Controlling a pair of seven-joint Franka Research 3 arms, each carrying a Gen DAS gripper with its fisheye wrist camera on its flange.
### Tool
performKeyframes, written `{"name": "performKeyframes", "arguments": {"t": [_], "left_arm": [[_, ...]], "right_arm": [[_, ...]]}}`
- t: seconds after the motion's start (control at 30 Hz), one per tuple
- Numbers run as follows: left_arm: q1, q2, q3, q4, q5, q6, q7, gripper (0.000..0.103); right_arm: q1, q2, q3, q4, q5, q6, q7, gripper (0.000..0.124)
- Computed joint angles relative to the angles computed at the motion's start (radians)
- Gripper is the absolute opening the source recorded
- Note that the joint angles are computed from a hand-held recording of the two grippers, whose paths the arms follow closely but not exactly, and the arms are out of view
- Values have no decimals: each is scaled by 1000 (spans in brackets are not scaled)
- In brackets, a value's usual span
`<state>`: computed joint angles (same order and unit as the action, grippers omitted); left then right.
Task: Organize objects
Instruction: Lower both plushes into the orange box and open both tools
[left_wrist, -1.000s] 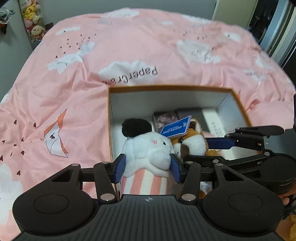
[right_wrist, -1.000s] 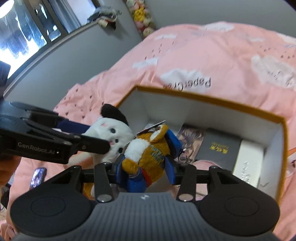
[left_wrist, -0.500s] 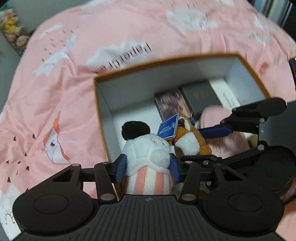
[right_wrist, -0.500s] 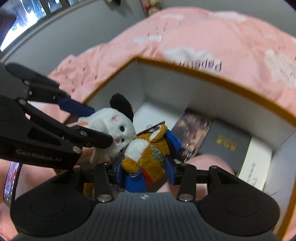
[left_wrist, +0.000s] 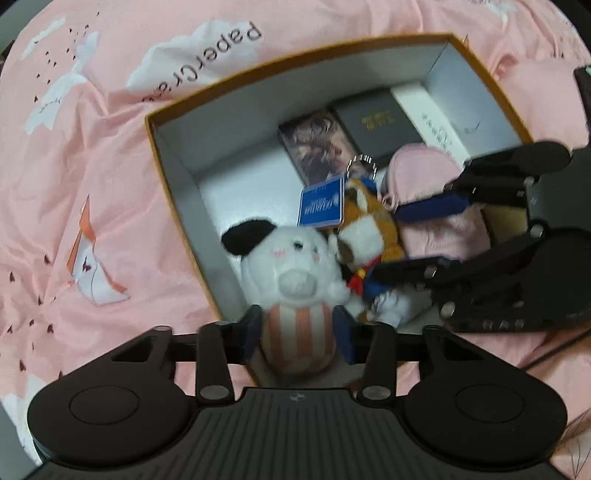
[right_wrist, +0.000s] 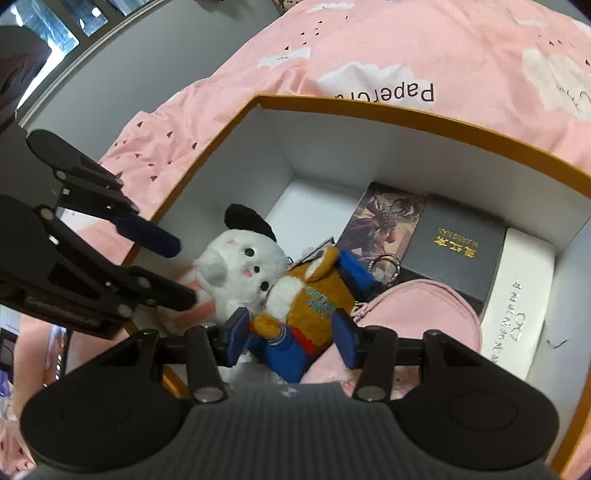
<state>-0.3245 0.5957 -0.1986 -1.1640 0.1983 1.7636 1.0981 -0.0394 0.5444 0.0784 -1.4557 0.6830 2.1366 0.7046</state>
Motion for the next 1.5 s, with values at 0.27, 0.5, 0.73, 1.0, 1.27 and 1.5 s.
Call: {"name": "performKeyframes", "arguments": {"t": [0.27,0.5,0.73,1.0,1.27,1.5], "left_arm": [[-2,42,-3,47,-37,-85,-27,20],[-16,94,0,113,-38,-127,-55,13],[27,106,-29,88,-146,-63,-78,5],[16,-10,-6,-31,-28,109,46,21],[-15,55,0,22,91,150,285,42],[-34,158,15,154,111,100,505,55]], "right_arm": [[3,-15,-6,-24,-20,-7,-12,45],[7,-3,-11,-6,-42,-23,-5,39],[10,10,-13,7,-60,-38,5,39],[-6,4,-4,4,-26,-9,-40,42],[6,-3,8,-9,-31,68,-137,56],[16,41,5,59,-67,52,-162,57]]}}
